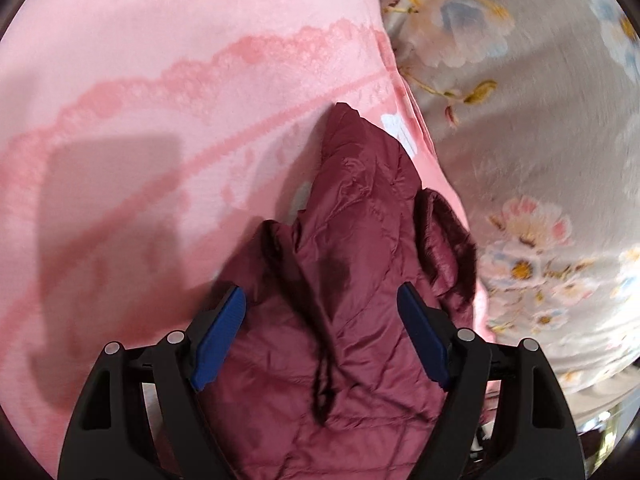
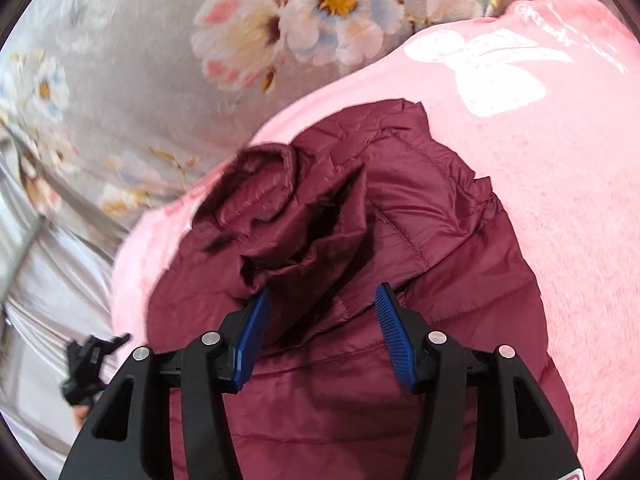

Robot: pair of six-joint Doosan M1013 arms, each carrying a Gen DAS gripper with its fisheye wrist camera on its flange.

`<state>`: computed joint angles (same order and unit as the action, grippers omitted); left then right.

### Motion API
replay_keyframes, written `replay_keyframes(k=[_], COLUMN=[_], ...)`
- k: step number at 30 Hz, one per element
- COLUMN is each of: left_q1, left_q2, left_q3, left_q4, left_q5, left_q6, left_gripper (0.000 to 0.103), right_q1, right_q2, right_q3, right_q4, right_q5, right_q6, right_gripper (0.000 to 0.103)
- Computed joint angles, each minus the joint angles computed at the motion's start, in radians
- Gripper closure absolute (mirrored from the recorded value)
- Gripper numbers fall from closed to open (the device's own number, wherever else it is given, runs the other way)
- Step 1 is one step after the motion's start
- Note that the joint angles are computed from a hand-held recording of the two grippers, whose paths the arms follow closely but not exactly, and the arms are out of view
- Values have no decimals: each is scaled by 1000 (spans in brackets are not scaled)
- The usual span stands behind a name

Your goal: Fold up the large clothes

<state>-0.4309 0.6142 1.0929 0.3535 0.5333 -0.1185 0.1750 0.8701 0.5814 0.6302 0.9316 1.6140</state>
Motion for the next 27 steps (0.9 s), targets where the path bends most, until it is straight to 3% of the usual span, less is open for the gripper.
replay_keyframes(k=[4,11,15,16,17,18,19,21,23,25,27], left_q1=[7,24,32,31,30,30,30,31,31,32,29], left_q2=[8,0,0,1,3,6,7,11,15,20,26], left_q3=[-4,42,60,57,51,43,39,30,18,10,-2], left_q4=[-41,-42,-69,-58,-55,-63,-66,-77,-76,-84,-54], left_q5=[-50,-167,-205,-202,-195,-190,-193,-190,-166,-156,-122], left_q6=[8,-63,-68,-74,-70,-56,-55,-37,-22,-9,-42], left_gripper=[33,33,33,33,33,33,33,33,33,35,40], right_q1=[-1,2,20,27,32,39,42,29,23,19,17], right_q2=[-9,-3,40,57,73,105,121,92,83,125,223], right_q3=[12,9,-70,-107,-141,-216,-261,-226,-231,-329,-526], right_q4=[36,70,3,-31,-50,-91,-114,-67,-120,-189,-229], right_q5=[1,26,79,94,109,144,157,50,-14,30,165], right_q6=[-19,-32,2,6,4,3,3,-19,4,42,87], right_gripper=[47,41,42,45,64,95,97,97,97,97,97])
